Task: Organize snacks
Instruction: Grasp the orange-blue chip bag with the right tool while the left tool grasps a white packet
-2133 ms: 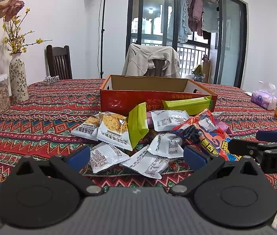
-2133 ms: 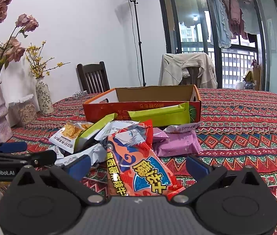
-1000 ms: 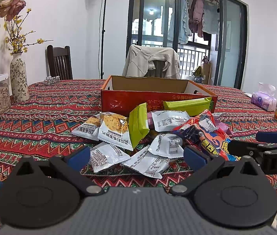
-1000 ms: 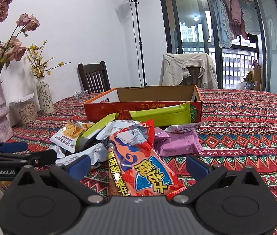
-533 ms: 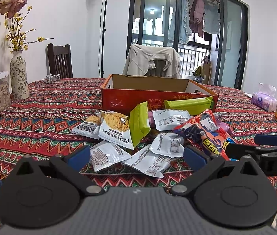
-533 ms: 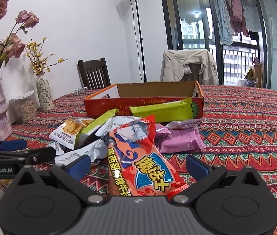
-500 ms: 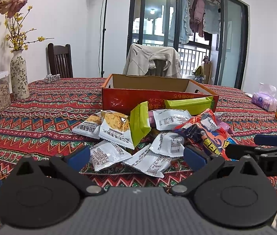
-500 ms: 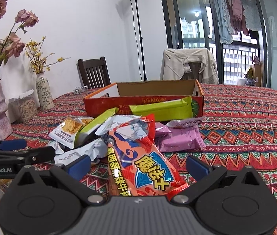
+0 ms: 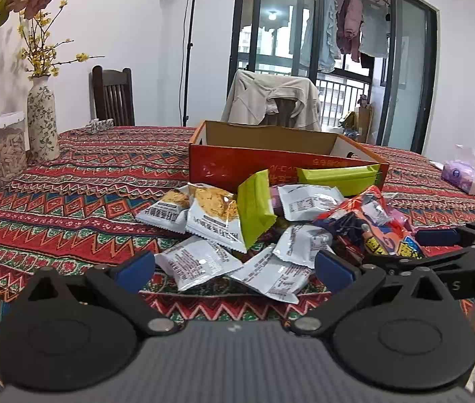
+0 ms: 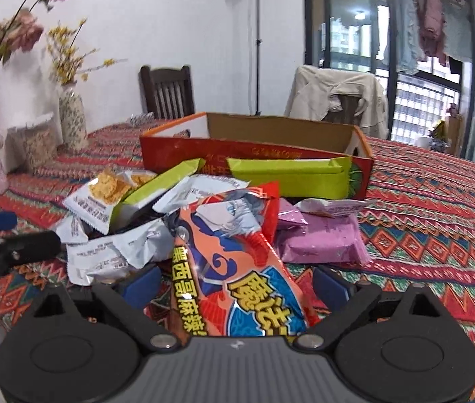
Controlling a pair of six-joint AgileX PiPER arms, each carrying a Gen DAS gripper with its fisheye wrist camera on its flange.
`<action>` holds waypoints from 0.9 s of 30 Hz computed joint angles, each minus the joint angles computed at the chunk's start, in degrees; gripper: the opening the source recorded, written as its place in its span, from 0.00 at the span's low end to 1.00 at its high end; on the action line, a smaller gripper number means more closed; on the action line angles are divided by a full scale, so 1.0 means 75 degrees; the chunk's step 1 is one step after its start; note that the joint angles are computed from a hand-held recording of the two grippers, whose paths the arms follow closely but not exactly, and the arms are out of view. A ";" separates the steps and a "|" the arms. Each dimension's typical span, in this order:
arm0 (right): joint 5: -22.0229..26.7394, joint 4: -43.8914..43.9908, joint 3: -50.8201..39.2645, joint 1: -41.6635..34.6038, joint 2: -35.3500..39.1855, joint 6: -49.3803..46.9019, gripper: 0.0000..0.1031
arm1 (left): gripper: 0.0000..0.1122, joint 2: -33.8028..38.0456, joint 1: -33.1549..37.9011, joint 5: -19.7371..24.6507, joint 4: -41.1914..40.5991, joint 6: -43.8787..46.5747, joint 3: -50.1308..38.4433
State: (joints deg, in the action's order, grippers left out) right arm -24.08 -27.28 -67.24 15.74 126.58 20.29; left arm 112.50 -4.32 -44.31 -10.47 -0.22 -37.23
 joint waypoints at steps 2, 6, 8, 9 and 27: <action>0.0259 -0.0215 -0.0286 0.0033 0.0116 0.0127 0.83 | 0.92 0.0011 0.0034 0.0037 -0.0015 0.0000 -0.0026; 0.0387 -0.0984 -0.0632 -0.0024 0.0319 0.0857 0.72 | 0.92 0.0056 0.0059 0.0087 -0.0129 0.0053 -0.0077; 0.0324 -0.1041 -0.0664 -0.0062 0.0384 0.0992 0.66 | 0.92 0.0094 0.0148 0.0300 -0.0058 -0.0059 -0.0205; 0.0242 -0.1221 -0.0651 -0.0114 0.0395 0.1227 0.62 | 0.92 0.0122 0.0204 0.0447 -0.0005 -0.0134 -0.0299; -0.1328 0.0744 0.0733 -0.0336 -0.0068 -0.0331 0.56 | 0.92 0.0791 0.0414 0.2927 -0.3279 0.1937 -0.2559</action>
